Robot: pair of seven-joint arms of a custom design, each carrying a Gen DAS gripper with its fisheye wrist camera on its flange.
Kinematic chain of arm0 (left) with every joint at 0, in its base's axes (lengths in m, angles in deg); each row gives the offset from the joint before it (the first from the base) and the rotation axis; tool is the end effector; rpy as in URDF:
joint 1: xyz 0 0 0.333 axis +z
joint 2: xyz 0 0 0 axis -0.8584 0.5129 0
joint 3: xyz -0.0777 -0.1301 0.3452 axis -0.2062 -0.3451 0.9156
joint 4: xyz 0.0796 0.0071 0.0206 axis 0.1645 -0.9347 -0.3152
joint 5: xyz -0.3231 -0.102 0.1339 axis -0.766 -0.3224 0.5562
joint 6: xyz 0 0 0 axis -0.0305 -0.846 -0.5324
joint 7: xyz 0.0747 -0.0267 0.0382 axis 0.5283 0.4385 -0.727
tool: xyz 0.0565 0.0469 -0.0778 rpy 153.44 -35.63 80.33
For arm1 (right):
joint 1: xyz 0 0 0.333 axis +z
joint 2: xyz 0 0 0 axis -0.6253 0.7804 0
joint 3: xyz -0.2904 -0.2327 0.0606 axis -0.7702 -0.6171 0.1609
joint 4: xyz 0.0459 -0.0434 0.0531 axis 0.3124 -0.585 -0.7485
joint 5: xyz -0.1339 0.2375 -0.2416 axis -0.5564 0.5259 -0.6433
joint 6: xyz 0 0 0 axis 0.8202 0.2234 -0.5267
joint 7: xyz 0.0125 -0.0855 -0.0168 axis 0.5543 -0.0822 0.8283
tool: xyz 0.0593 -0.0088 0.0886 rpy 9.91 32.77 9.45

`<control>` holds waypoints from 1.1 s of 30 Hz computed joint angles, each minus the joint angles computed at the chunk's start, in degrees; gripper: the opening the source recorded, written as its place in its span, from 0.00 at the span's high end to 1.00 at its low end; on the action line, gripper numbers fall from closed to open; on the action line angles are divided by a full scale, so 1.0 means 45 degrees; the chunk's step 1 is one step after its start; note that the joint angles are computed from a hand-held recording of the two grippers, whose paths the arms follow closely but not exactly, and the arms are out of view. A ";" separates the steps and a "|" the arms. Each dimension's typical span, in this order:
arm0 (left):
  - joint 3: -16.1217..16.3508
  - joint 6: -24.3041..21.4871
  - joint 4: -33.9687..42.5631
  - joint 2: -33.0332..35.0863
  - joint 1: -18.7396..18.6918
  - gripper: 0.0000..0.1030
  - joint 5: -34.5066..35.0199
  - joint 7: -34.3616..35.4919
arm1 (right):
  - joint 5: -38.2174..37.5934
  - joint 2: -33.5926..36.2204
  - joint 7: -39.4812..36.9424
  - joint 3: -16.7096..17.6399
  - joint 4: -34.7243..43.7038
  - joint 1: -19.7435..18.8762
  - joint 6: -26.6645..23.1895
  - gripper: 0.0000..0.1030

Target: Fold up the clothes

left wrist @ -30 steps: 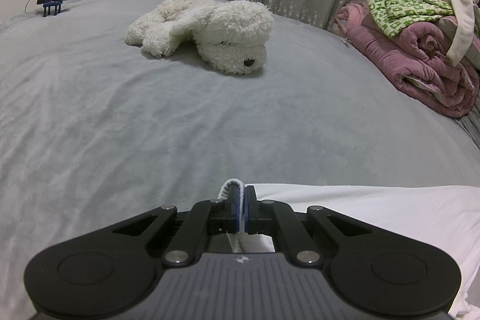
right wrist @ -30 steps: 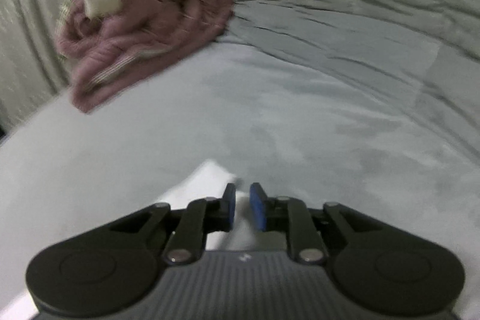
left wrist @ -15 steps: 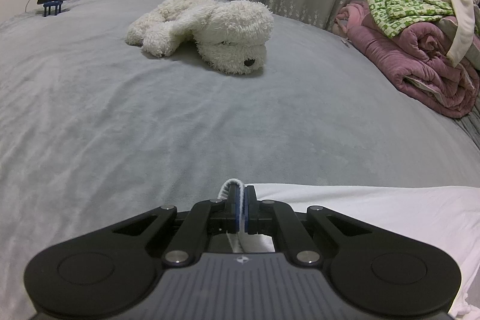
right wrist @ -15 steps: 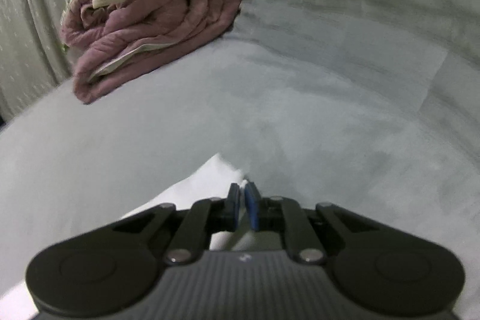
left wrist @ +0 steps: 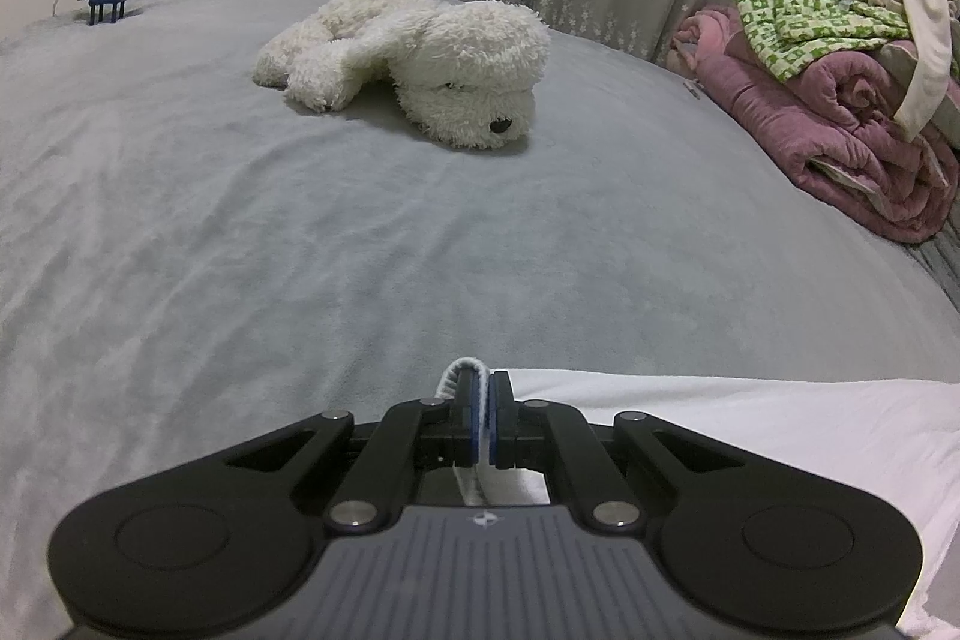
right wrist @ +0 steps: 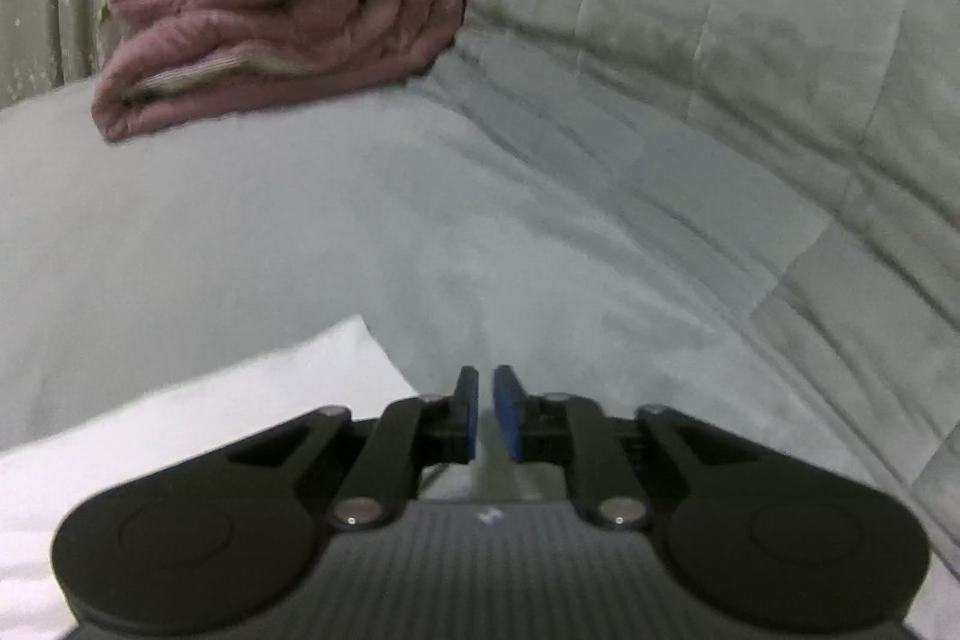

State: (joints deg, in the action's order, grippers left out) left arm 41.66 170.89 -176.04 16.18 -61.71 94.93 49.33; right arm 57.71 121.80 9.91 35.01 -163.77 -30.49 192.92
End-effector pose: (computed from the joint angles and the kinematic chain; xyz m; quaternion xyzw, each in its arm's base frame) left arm 0.4492 -0.1318 0.4718 -0.8368 0.3425 -0.2944 0.3095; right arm 0.8029 -0.0094 0.4982 -0.6232 0.6487 -0.3547 0.2550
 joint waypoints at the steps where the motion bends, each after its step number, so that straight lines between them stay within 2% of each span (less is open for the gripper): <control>1: 0.0076 0.0224 -0.0059 -0.0053 0.0047 0.98 0.0042 -0.0154 | 0.0174 -0.0219 -0.0596 0.0676 -0.0181 -0.0338 -0.0018 0.82; 6: 0.0480 0.1852 -0.0493 -0.0606 0.0597 0.94 0.0944 -0.2091 | 0.1738 -0.1633 -0.3517 0.3333 -0.1916 -0.1461 0.0015 0.66; 7: 0.0509 0.2031 -0.0561 -0.0739 0.0687 0.93 0.1078 -0.2292 | 0.2344 -0.1960 -0.4172 0.4054 -0.2326 -0.1841 -0.0088 0.65; 9: 0.0528 0.2279 -0.0650 -0.0952 0.0806 0.92 0.1170 -0.2370 | 0.3357 -0.2573 -0.5103 0.4946 -0.3108 -0.2248 -0.0273 0.63; 11: 0.0472 0.2230 -0.0754 -0.1210 0.0855 0.90 0.0855 -0.2060 | 0.4094 -0.3250 -0.5753 0.5335 -0.3975 -0.2298 -0.0329 0.62; 13: 0.0425 0.2180 -0.0873 -0.1493 0.0946 0.84 0.0589 -0.1736 | 0.4816 -0.3949 -0.6424 0.5630 -0.4806 -0.2289 -0.0524 0.59; 15: 0.0475 0.2660 -0.0999 -0.1722 0.1177 0.79 0.1107 -0.2285 | 0.5742 -0.4689 -0.7254 0.6000 -0.5647 -0.2352 -0.0582 0.54; 18: 0.0546 0.3272 -0.1205 -0.1962 0.1297 0.79 0.1330 -0.2691 | 0.7394 -0.5874 -0.8559 0.6522 -0.6868 -0.2508 -0.0894 0.53; 22: 0.0413 0.3583 -0.1490 -0.2248 0.1226 0.79 0.0870 -0.1490 | 0.9721 -0.7458 -1.0374 0.6860 -0.8384 -0.2487 -0.1872 0.53; 27: 0.0102 0.4275 -0.2433 -0.2945 0.1264 0.79 -0.0663 -0.0765 | 1.0549 -0.8249 -1.0985 0.6471 -0.9799 -0.1540 -0.1952 0.54; 30: -0.0078 0.3829 -0.2712 -0.3325 0.0664 0.79 -0.2298 0.1385 | 1.1337 -0.8384 -1.1912 0.6156 -1.0216 -0.1106 -0.2257 0.57; 33: -0.0193 0.3871 -0.2791 -0.3235 0.0388 0.79 -0.3284 0.2824 | 1.1558 -0.8479 -1.2781 0.5885 -1.0575 -0.0530 -0.2281 0.59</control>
State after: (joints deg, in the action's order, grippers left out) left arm 40.79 188.31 -188.60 1.63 -59.96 80.15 62.04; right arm 109.72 83.65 -47.61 61.50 -211.36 -32.87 182.65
